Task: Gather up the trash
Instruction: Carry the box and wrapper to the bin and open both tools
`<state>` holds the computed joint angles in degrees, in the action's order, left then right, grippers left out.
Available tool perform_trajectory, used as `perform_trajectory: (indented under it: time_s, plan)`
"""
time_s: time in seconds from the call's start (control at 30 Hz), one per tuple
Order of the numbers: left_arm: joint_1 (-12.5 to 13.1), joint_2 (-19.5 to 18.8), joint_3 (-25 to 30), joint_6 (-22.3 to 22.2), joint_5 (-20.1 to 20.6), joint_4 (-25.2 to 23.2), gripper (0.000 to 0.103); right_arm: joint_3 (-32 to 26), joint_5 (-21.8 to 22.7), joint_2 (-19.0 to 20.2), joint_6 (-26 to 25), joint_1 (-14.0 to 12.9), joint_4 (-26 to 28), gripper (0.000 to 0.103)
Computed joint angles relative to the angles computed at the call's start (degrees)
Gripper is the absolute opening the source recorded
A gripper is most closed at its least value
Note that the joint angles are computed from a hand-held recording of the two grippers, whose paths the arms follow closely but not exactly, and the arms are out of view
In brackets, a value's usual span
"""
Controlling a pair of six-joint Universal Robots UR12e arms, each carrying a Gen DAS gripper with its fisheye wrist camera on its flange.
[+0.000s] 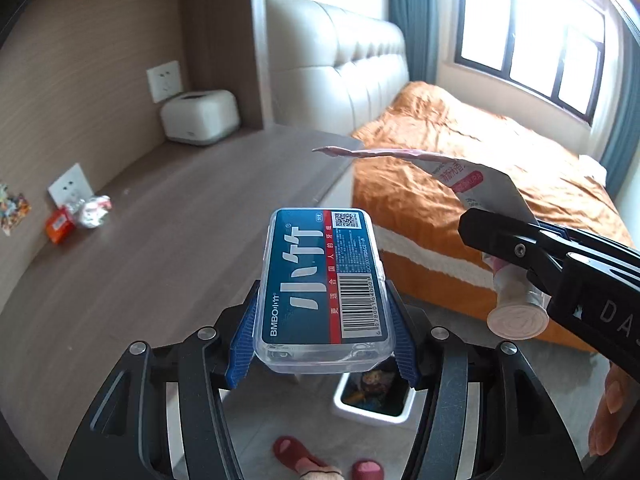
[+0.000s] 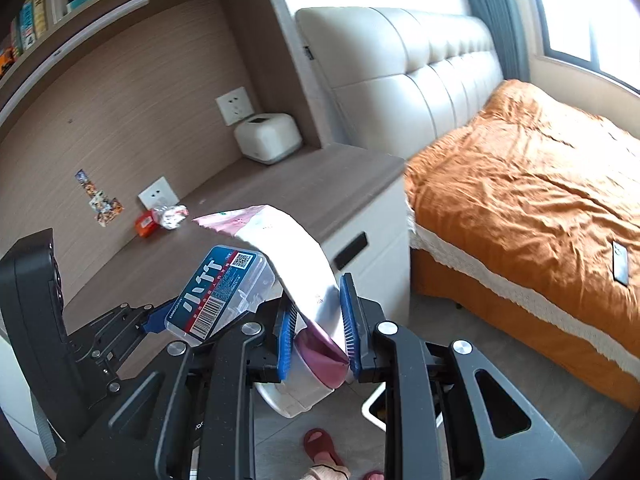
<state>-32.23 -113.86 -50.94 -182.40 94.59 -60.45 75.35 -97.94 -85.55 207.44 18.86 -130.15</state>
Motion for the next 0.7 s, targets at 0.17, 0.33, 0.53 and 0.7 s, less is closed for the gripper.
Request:
perform_trajectory:
  time_s: [0.17,0.33,0.53,0.7]
  plan:
    - [-0.83,-1.28,-0.15,2.22,-2.2,-1.91,0.057,3.78,-0.25,-1.64,3.14,-1.2,1.01,0.023]
    - [-1.34,-3.38,0.31,3.51,-3.86,-4.71,0.057,7.33,-0.86,-2.45,6.31,-2.37,2.22,0.023]
    - [-1.15,-5.61,-0.84,5.07,-5.92,-4.43,0.057,12.03,-0.29,-2.52,9.96,-4.1,2.07,0.023]
    - [-0.64,-7.02,-3.98,6.48,-8.5,-2.38,0.057,16.22,1.1,-1.74,11.64,-5.11,-1.05,0.023]
